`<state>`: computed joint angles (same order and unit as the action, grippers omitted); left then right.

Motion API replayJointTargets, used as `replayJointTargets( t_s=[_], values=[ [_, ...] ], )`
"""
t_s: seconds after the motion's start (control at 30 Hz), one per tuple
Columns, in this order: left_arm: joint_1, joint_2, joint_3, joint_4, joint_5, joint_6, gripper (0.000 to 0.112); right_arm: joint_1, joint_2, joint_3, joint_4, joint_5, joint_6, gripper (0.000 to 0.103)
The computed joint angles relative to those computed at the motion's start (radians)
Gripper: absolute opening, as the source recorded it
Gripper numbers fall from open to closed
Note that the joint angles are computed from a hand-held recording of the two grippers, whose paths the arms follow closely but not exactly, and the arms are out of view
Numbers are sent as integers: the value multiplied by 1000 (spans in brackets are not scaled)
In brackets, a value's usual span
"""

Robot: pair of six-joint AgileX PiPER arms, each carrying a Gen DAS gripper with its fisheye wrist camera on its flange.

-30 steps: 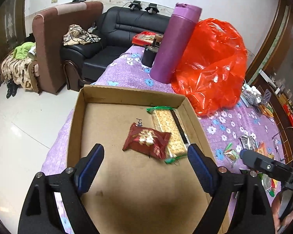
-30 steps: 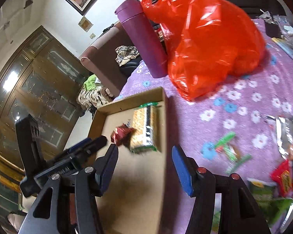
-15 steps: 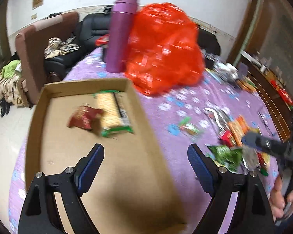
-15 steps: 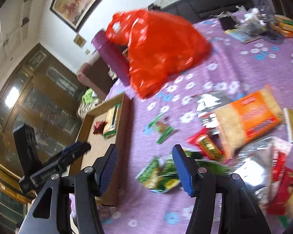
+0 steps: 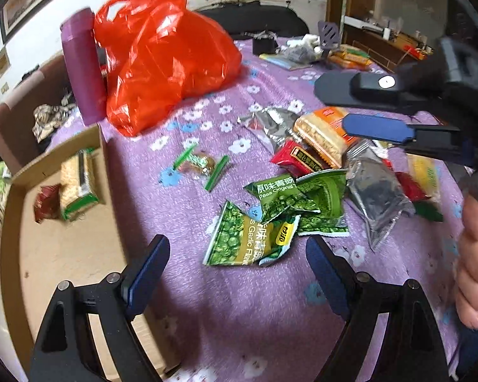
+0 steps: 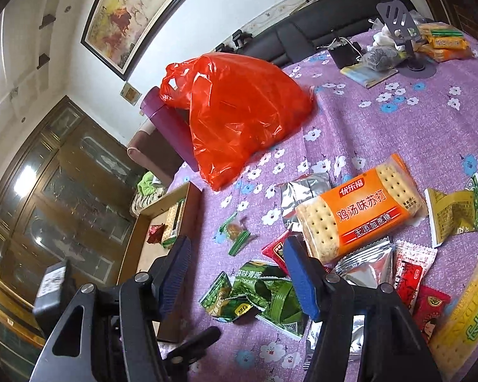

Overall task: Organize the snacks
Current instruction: 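Move both tools back over the snack pile toward the green pea bags, then grasp the yellow-green snack bag with the left tool while the right tool grasps a green pea bag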

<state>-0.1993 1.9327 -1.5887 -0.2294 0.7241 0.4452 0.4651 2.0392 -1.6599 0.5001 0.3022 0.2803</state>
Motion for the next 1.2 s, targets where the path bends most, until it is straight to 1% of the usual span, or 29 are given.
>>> replayJointTargets(
  t_s=[0.07, 0.1, 0.13, 0.17, 0.23, 0.3, 0.37, 0.43, 0.5, 0.53, 0.57, 0.63, 0.73, 0.77, 0.83, 0.87, 0.93, 0.97, 1.0, 1.03, 1.07, 1.1, 1.17, 1.2],
  values=[
    [-2, 18, -6, 16, 2, -25, 87, -2, 5, -6, -13, 10, 20, 66],
    [-8, 29, -10, 35, -4, -42, 86, -4, 1, 4, 7, 8, 2, 66],
    [-10, 35, -10, 41, -10, -44, 81, -6, 4, 2, 17, 12, -6, 66],
    [-15, 50, -22, 45, -3, -46, 69, -7, 7, -3, 13, 18, -1, 66],
    [-18, 68, -37, 43, 19, -52, 58, -6, 12, -12, -15, 29, 26, 66],
    [-16, 62, -19, 18, -6, -28, 55, -3, 21, -32, -52, 52, 58, 66],
    [-12, 58, -5, -11, -25, -9, 48, 6, 35, -64, -159, 91, 154, 66],
    [-10, 50, 19, -31, -62, 5, 41, 14, 57, -111, -258, 149, 236, 66],
    [2, 50, 25, -80, -75, 41, 40, 29, 83, -172, -384, 235, 332, 65],
    [8, 52, 25, -105, -79, 59, 40, 37, 95, -198, -425, 273, 352, 64],
    [12, 57, 21, -120, -79, 71, 40, 40, 104, -215, -440, 295, 360, 62],
    [17, 64, 11, -141, -74, 83, 40, 44, 141, -276, -441, 369, 336, 55],
    [26, 72, 0, -171, -65, 102, 40, 50, 189, -342, -431, 436, 308, 50],
    [29, 71, 2, -181, -64, 107, 40, 55, 213, -379, -436, 472, 296, 49],
    [30, 72, 2, -185, -67, 108, 41, 69, 247, -430, -468, 515, 293, 49],
    [30, 75, -2, -183, -68, 103, 42, 87, 269, -475, -516, 554, 296, 48],
    [28, 79, -7, -184, -67, 100, 45, 110, 295, -525, -568, 601, 299, 48],
    [20, 77, -2, -163, -77, 89, 45, 120, 303, -539, -584, 613, 296, 47],
    [7, 67, 16, -128, -104, 72, 45, 124, 308, -548, -594, 624, 294, 45],
    [3, 62, 24, -122, -113, 73, 39, 128, 307, -547, -600, 623, 286, 43],
    [2, 58, 29, -136, -115, 91, 25, 129, 301, -537, -603, 614, 285, 42],
    [6, 54, 33, -160, -114, 113, 16, 129, 288, -515, -604, 594, 291, 40],
    [20, 58, 26, -195, -99, 135, 14, 127, 257, -469, -615, 555, 316, 35],
    [25, 60, 24, -206, -95, 142, 14, 125, 234, -436, -628, 529, 340, 35]
  ],
)
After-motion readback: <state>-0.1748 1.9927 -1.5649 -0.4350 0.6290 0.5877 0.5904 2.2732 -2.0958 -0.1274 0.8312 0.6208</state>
